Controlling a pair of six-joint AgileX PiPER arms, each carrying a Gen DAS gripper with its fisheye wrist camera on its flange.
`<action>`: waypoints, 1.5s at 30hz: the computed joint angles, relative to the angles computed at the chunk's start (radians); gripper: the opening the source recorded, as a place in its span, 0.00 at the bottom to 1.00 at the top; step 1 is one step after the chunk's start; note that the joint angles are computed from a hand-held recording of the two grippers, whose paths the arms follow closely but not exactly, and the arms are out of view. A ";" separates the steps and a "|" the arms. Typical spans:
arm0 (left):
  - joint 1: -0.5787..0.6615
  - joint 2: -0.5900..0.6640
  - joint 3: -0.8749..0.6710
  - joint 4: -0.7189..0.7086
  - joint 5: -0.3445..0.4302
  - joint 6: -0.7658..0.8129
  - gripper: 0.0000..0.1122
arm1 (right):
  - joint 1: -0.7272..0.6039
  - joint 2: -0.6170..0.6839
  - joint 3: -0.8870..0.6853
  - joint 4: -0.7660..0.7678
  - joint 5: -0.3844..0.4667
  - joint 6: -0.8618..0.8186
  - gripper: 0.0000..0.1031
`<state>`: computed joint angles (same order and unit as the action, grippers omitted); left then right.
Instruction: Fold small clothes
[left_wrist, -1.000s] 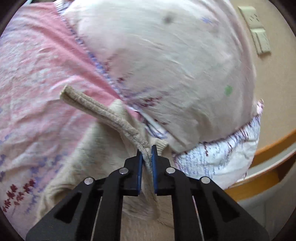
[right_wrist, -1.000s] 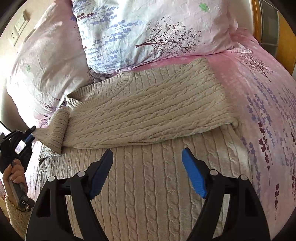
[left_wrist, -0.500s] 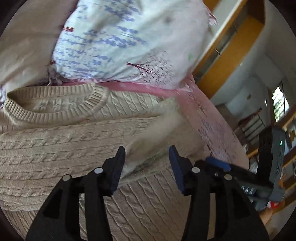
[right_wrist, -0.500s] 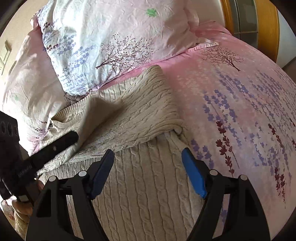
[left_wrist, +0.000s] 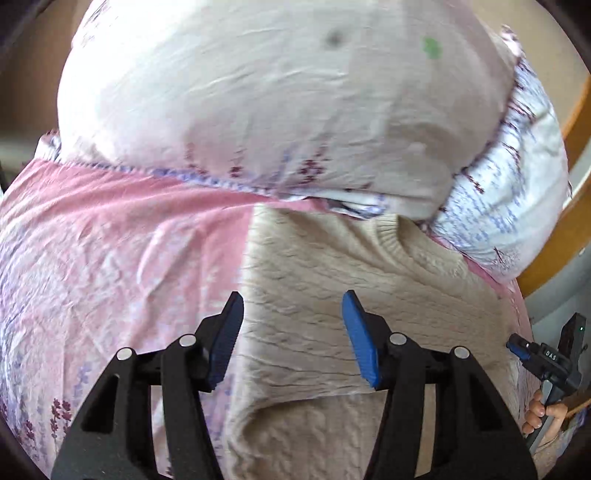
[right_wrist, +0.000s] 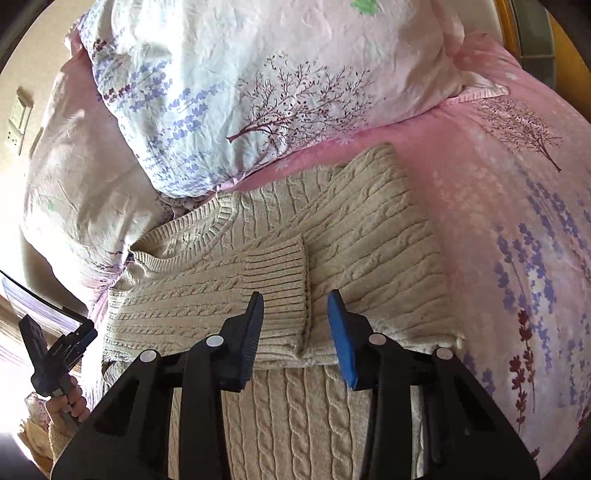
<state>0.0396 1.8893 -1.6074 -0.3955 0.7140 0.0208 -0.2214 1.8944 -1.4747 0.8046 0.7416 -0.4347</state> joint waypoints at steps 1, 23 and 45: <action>0.025 0.013 -0.002 -0.033 0.020 0.020 0.49 | 0.007 0.011 -0.007 -0.007 0.000 0.004 0.35; 0.040 0.014 0.111 -0.212 -0.068 0.189 0.08 | 0.098 0.008 0.058 -0.098 -0.208 0.004 0.10; 0.318 -0.593 0.860 -0.655 0.181 0.743 0.49 | -0.531 -0.282 0.556 0.294 0.358 -0.638 0.39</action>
